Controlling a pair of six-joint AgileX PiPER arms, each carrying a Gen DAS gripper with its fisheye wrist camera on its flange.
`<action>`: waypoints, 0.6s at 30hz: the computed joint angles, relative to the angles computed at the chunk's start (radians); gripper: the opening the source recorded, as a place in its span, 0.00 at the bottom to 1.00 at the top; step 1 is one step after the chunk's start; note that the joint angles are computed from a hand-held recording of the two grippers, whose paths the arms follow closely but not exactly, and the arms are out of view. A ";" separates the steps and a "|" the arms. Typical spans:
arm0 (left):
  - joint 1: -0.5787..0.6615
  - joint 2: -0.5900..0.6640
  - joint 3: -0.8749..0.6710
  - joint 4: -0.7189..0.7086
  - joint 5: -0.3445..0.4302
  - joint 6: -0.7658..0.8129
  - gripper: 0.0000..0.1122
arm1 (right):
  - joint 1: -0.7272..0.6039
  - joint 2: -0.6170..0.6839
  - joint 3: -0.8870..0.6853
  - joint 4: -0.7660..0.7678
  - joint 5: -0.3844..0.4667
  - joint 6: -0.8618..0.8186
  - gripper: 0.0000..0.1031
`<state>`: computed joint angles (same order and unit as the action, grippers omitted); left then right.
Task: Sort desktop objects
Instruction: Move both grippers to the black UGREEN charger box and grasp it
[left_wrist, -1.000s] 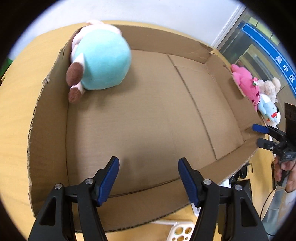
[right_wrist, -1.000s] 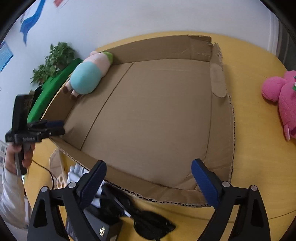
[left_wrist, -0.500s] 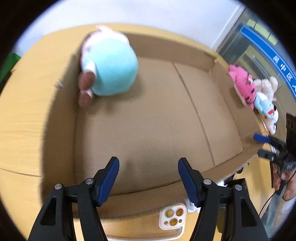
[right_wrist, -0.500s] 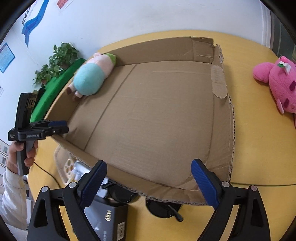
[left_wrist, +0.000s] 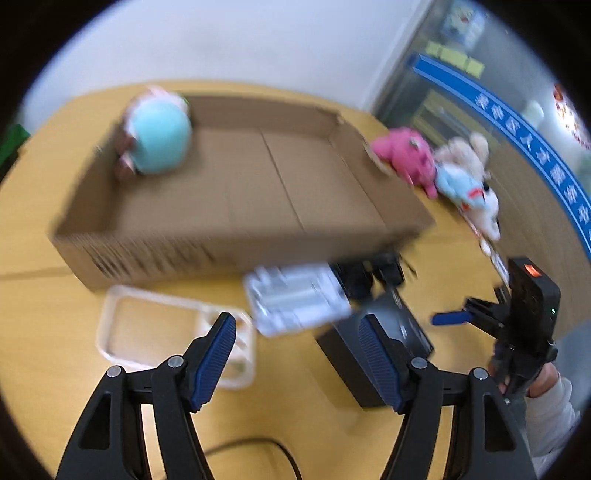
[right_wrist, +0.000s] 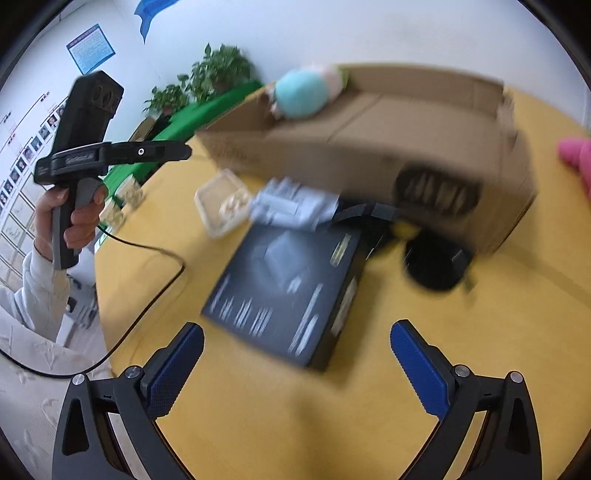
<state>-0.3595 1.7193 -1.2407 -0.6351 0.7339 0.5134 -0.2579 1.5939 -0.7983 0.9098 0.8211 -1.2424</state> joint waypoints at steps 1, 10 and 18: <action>-0.005 0.008 0.019 -0.032 -0.005 0.027 0.62 | 0.018 0.007 0.020 0.016 -0.019 -0.012 1.00; -0.002 0.085 0.086 -0.184 -0.006 0.147 0.62 | 0.191 -0.009 0.136 0.197 -0.139 -0.138 0.98; 0.004 0.159 0.074 -0.318 0.077 0.256 0.52 | 0.318 0.083 0.072 0.182 -0.389 -0.022 0.89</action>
